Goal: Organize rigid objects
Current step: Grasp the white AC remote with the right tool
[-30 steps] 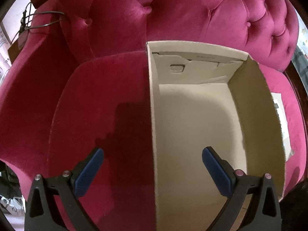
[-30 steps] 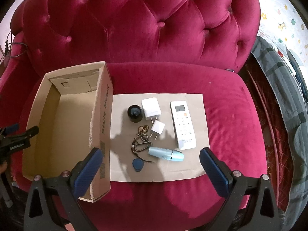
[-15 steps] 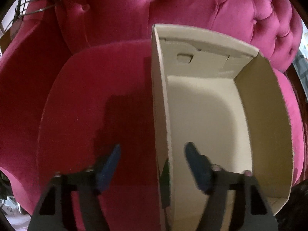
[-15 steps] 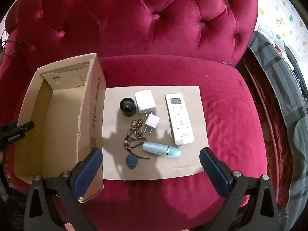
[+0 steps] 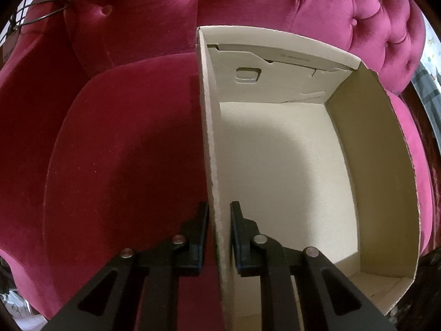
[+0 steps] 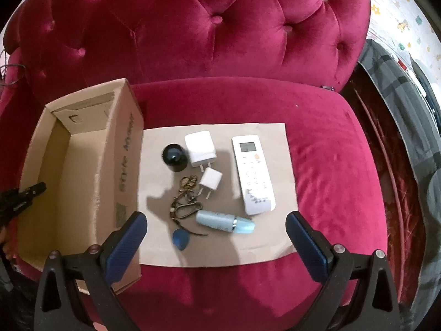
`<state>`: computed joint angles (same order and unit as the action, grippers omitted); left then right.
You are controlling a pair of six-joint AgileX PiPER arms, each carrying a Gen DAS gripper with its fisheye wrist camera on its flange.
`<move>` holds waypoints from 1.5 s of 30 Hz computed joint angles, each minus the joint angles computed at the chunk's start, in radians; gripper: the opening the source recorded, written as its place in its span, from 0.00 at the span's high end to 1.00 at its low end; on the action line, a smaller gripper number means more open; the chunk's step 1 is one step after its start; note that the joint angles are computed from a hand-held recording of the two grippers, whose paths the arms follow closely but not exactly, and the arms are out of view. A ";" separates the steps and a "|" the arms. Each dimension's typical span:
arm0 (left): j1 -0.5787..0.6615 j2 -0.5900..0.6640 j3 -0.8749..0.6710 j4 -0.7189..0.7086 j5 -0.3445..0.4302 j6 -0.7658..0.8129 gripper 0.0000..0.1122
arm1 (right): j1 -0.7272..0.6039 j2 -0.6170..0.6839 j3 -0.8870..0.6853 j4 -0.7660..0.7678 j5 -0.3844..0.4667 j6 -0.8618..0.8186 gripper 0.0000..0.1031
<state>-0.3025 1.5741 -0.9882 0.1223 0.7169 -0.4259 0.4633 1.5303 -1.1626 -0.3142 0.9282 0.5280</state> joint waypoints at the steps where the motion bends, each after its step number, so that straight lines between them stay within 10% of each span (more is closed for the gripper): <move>1: -0.009 0.004 -0.002 0.013 -0.001 -0.013 0.85 | -0.008 0.005 0.000 0.001 -0.008 -0.010 0.00; 30: 0.002 0.004 0.021 0.018 -0.036 -0.015 0.85 | -0.362 0.463 -0.225 0.198 -0.137 -0.461 0.02; 38: 0.001 0.003 0.023 0.021 -0.037 -0.020 0.85 | -0.386 0.530 -0.307 0.229 -0.098 -0.498 0.17; 45: -0.007 0.001 0.027 0.027 -0.039 -0.033 0.85 | -0.363 0.550 -0.327 0.268 -0.088 -0.507 0.52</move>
